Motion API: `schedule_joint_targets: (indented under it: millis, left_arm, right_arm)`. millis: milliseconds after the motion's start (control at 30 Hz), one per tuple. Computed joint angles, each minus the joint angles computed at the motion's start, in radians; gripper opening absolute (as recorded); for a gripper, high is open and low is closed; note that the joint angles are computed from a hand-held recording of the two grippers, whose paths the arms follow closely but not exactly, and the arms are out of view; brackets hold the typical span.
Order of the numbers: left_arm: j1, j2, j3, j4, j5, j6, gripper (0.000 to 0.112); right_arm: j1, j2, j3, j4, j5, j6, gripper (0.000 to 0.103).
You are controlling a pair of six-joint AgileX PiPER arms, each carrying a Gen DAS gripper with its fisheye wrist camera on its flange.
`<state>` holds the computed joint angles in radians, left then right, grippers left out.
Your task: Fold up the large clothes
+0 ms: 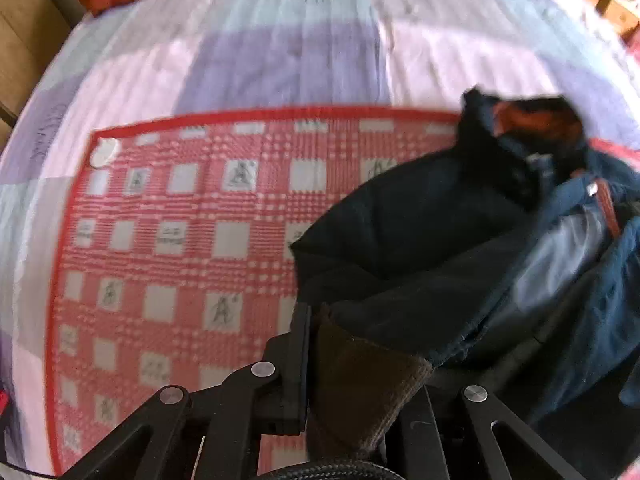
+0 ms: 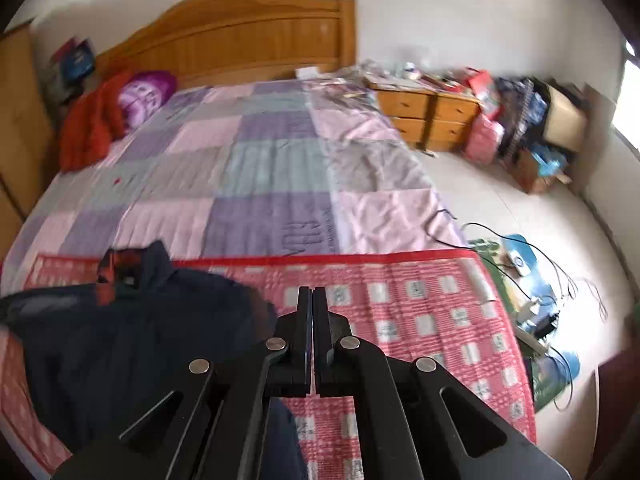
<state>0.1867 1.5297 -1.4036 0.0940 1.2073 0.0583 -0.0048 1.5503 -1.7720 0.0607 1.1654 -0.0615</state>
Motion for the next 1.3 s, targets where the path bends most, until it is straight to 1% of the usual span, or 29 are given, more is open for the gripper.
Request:
schedule_joint_targets:
  millis: [33,133,167,233,267,300,333,367,400,467,500,567,600,667,700,733,767,800,833,867,900,967,1000,1067,1167,1200,1233,1267,1300]
  left_arm:
    - [-0.01,0.025,0.017,0.017,-0.032,-0.021,0.011]
    - [0.014,0.097,0.041,-0.006,-0.104,-0.05,0.011]
    - [0.016,0.106,0.055,-0.009,-0.124,-0.048,0.011]
    - [0.003,0.117,0.074,0.003,-0.155,-0.043,0.011]
    - [0.0,0.118,0.079,0.001,-0.162,-0.035,0.011]
    - [0.004,0.12,0.081,-0.004,-0.167,-0.026,0.011]
    - [0.009,0.119,0.084,-0.015,-0.174,-0.013,0.011]
    - [0.013,0.122,0.082,-0.024,-0.176,-0.002,0.011]
    - [0.015,0.123,0.081,-0.027,-0.177,0.004,0.011]
    - [0.01,0.121,0.089,-0.025,-0.189,0.015,0.011]
    - [0.009,0.121,0.09,-0.025,-0.193,0.021,0.011]
    - [0.01,0.117,0.099,-0.03,-0.208,0.032,0.011]
    - [0.014,0.117,0.1,-0.035,-0.213,0.035,0.011]
    - [0.017,0.116,0.107,-0.042,-0.228,0.034,0.011]
    - [0.016,0.115,0.111,-0.041,-0.234,0.031,0.011]
    - [0.015,0.112,0.116,-0.039,-0.241,0.025,0.011]
    - [0.015,0.105,0.122,-0.039,-0.25,0.014,0.011]
    - [0.019,0.097,0.127,-0.045,-0.258,0.008,0.011]
    - [0.028,0.086,0.129,-0.062,-0.262,0.006,0.011]
    - [0.036,0.075,0.128,-0.078,-0.261,0.006,0.011]
    - [0.048,0.061,0.123,-0.104,-0.259,0.01,0.011]
    - [0.06,0.04,0.099,-0.134,-0.246,0.023,0.011]
    - [0.061,0.039,0.08,-0.143,-0.236,0.029,0.011]
    - [0.061,0.058,0.016,-0.156,-0.214,0.027,0.011]
    - [0.026,0.147,-0.141,-0.119,-0.191,-0.024,0.011]
    - [0.013,0.176,-0.181,-0.1,-0.184,-0.037,0.011]
    - [0.001,0.231,-0.242,-0.09,-0.145,-0.05,0.011]
    - [-0.002,0.286,-0.288,-0.089,-0.111,-0.074,0.011]
    - [-0.005,0.316,-0.297,-0.081,-0.101,-0.089,0.011]
  right_arm:
    - [0.003,-0.037,0.086,0.031,-0.035,-0.029,0.0]
    - [0.082,-0.108,0.331,0.009,-0.099,-0.04,0.001]
    - [0.08,-0.102,0.377,0.043,-0.111,-0.062,0.001]
    - [0.08,-0.06,0.412,0.082,-0.134,-0.06,0.001]
    - [0.072,-0.008,0.398,0.116,-0.153,-0.051,0.004]
    - [0.058,0.018,0.396,0.16,-0.171,-0.061,0.018]
    - [0.031,0.081,0.355,0.244,-0.182,-0.078,0.033]
    - [0.019,0.133,0.315,0.29,-0.184,-0.084,0.071]
    - [0.024,0.172,0.281,0.295,-0.201,-0.065,0.088]
    - [0.031,0.241,0.21,0.3,-0.22,-0.051,0.089]
    - [0.029,0.27,0.177,0.323,-0.205,-0.058,0.094]
    - [0.034,0.358,0.071,0.342,-0.143,-0.055,0.101]
    - [0.044,0.402,0.017,0.33,-0.113,-0.055,0.102]
    - [0.06,0.487,-0.089,0.283,-0.062,-0.027,0.102]
    - [0.056,0.524,-0.126,0.297,-0.034,-0.022,0.1]
    - [0.046,0.539,-0.123,0.346,-0.035,-0.032,0.093]
    - [0.037,0.529,-0.086,0.392,-0.066,-0.056,0.06]
    - [0.04,0.505,-0.044,0.398,-0.106,-0.067,0.04]
    - [0.051,0.452,0.024,0.399,-0.172,-0.089,0.032]
    - [0.054,0.411,0.069,0.406,-0.207,-0.107,0.02]
    - [0.059,0.353,0.121,0.398,-0.252,-0.117,0.018]
    - [0.062,0.262,0.175,0.378,-0.304,-0.116,0.016]
    - [0.057,0.239,0.17,0.38,-0.309,-0.119,0.016]
    - [0.053,0.238,0.111,0.362,-0.298,-0.11,0.016]
    - [0.067,0.319,-0.073,0.297,-0.258,-0.042,0.016]
    - [0.083,0.372,-0.164,0.242,-0.225,0.002,0.016]
    - [0.096,0.428,-0.245,0.193,-0.184,0.043,0.016]
    - [0.105,0.494,-0.332,0.153,-0.124,0.085,0.016]
    - [0.111,0.552,-0.394,0.128,-0.075,0.112,0.016]
